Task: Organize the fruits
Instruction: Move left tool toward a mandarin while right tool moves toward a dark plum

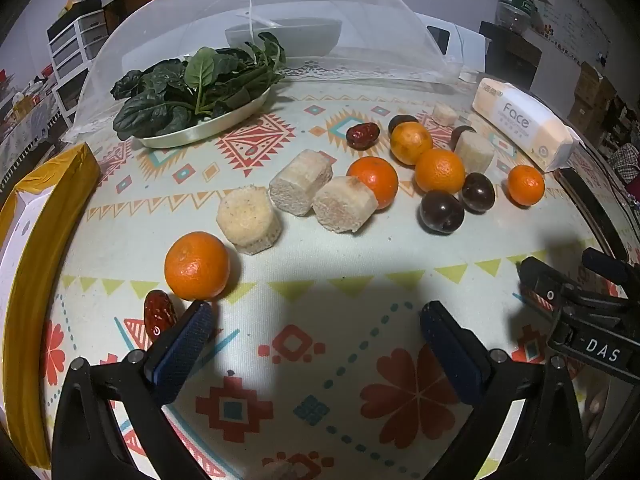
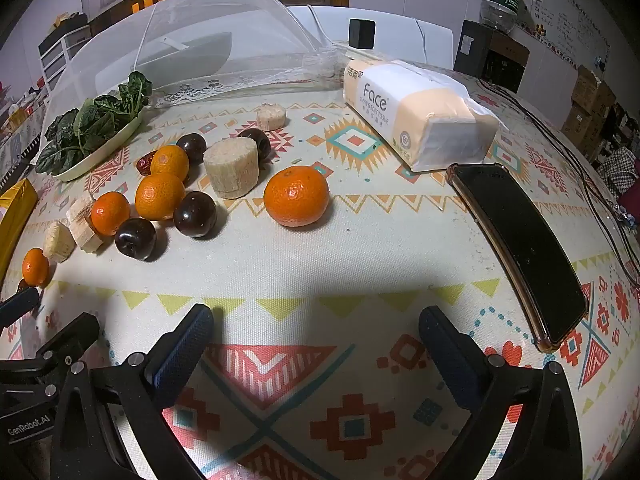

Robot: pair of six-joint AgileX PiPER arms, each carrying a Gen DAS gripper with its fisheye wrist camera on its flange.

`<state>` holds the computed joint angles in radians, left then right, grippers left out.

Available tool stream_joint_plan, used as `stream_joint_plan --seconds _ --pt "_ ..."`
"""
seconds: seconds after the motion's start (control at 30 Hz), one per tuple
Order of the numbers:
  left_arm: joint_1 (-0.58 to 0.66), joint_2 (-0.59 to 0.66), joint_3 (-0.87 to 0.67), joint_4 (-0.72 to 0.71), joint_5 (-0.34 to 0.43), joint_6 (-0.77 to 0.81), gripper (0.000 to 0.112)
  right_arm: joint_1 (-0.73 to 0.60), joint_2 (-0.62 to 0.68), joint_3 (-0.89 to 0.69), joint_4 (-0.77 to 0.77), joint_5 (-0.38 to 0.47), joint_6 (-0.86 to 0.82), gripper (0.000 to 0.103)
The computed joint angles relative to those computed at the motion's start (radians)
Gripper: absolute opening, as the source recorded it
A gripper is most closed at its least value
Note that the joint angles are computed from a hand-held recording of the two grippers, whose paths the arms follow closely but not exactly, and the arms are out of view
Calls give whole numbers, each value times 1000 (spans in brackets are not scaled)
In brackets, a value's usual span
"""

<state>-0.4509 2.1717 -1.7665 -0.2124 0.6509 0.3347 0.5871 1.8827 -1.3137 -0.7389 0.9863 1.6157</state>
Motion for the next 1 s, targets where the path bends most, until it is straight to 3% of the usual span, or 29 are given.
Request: stream_joint_plan --seconds 0.43,0.53,0.77,0.87,1.0 --pt "-4 -19 22 48 14 -56 103 0 0 0 1 -1 0 103" --pt "10 -42 40 1 56 41 103 0 -3 4 0 -7 -3 103" --pt "41 -113 161 -105 49 239 103 -38 -12 -33 118 0 -136 103" --pt "94 -155 208 -219 66 323 94 -25 -6 -38 112 16 -117 103" --pt "192 -313 371 -417 -61 516 94 -8 -8 -29 100 25 -85 103"
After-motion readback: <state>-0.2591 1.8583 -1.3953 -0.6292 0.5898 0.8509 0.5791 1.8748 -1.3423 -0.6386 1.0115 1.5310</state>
